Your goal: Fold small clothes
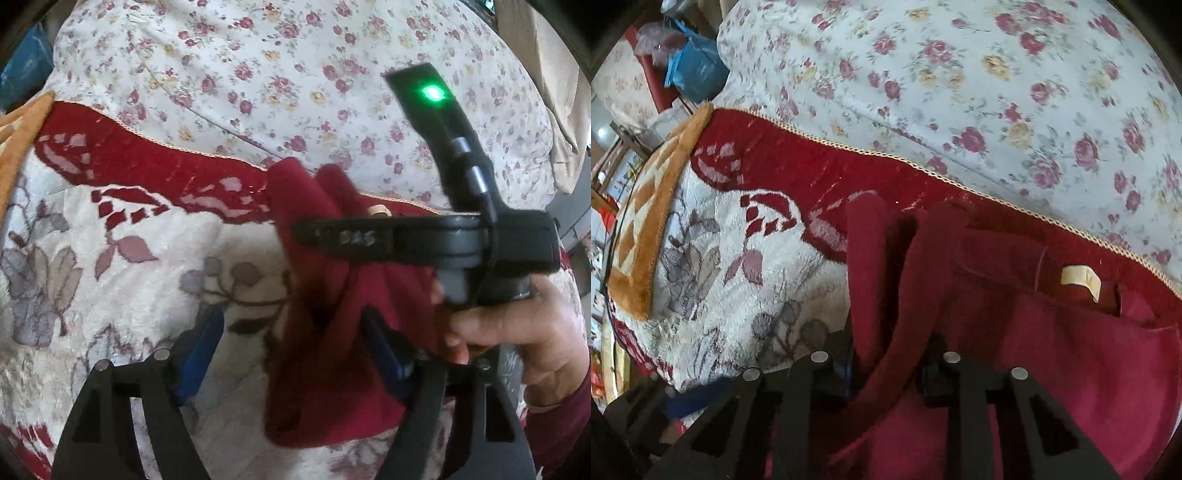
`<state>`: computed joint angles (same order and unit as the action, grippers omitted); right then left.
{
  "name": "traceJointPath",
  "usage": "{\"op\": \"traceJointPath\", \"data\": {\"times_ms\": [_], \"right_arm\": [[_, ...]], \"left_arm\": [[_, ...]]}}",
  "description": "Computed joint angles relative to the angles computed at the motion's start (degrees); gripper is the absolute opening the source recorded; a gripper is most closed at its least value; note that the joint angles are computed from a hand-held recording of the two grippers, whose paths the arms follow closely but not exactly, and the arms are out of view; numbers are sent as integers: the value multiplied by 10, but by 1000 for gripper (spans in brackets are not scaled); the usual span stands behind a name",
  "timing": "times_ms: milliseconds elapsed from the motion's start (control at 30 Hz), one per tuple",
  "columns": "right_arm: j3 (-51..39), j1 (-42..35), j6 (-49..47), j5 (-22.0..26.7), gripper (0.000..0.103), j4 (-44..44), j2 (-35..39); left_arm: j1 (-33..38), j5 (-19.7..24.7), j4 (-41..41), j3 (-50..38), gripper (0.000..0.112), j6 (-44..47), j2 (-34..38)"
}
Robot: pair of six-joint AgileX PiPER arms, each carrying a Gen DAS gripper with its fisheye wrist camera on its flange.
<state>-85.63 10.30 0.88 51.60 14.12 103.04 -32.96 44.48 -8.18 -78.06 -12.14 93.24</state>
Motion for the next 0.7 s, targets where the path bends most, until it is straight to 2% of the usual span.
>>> {"op": "traceJointPath", "data": {"times_ms": [633,700], "right_arm": [[9,-9,-7,-10,33,22,1],[15,-16,-20,-13,33,43,-1]], "left_arm": [[-15,10,52,-4,77,-32,22],[-17,11,54,-4,73,-33,24]]}}
